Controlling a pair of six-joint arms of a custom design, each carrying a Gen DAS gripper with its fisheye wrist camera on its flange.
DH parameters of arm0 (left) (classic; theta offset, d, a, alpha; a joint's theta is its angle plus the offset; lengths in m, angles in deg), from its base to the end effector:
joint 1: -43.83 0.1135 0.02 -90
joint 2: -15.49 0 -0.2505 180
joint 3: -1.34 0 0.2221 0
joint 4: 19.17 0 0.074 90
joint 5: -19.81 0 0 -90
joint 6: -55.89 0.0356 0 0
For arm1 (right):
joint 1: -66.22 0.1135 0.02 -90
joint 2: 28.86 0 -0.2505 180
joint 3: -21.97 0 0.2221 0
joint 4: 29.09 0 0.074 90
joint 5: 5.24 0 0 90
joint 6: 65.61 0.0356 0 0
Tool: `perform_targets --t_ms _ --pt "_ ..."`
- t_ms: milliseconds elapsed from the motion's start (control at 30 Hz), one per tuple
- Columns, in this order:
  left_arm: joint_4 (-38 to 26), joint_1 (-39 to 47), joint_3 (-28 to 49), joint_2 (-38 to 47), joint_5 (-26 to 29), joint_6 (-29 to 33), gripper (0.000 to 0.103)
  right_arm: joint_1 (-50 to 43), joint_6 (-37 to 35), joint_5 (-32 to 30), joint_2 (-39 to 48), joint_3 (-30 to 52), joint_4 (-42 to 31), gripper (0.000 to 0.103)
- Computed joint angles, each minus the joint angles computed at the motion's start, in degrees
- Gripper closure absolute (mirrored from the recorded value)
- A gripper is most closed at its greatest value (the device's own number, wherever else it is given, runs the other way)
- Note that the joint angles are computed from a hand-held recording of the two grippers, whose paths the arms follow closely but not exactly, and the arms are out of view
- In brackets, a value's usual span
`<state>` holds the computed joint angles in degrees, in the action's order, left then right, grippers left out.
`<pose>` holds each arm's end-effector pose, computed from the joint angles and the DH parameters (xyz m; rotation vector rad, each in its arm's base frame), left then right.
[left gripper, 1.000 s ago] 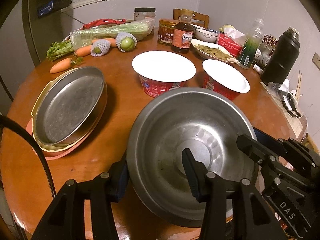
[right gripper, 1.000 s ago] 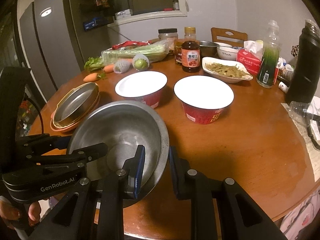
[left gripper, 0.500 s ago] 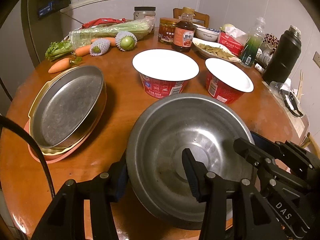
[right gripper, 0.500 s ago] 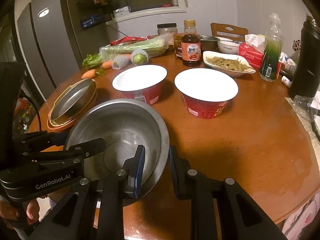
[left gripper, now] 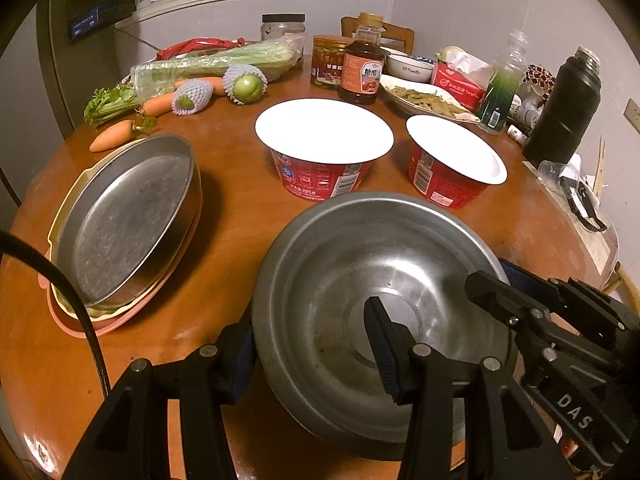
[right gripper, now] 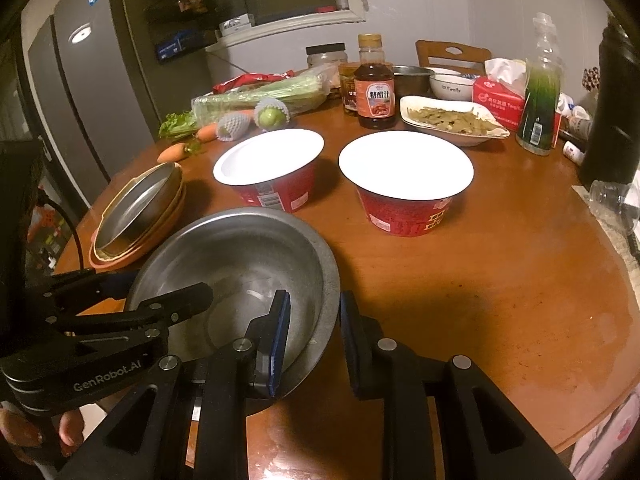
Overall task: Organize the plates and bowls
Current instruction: 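Carry the steel bowl toward the first white-lidded red bowl with the left tool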
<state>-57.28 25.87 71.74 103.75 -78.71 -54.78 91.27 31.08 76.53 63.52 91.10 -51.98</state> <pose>0.2726 -0.0828 0.2053 -0.1176 2.5306 -0.0783 0.2788 0.1359 0.1974 -0.4530 2.3662 0.4318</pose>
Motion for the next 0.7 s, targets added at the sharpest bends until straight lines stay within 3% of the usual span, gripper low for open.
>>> perform_targets --t_ms 700 --pt "1.1 0.9 -1.1 -1.5 1.8 -0.4 0.051 -1.0 1.3 -2.4 0.5 1.2 -1.6 0.070"
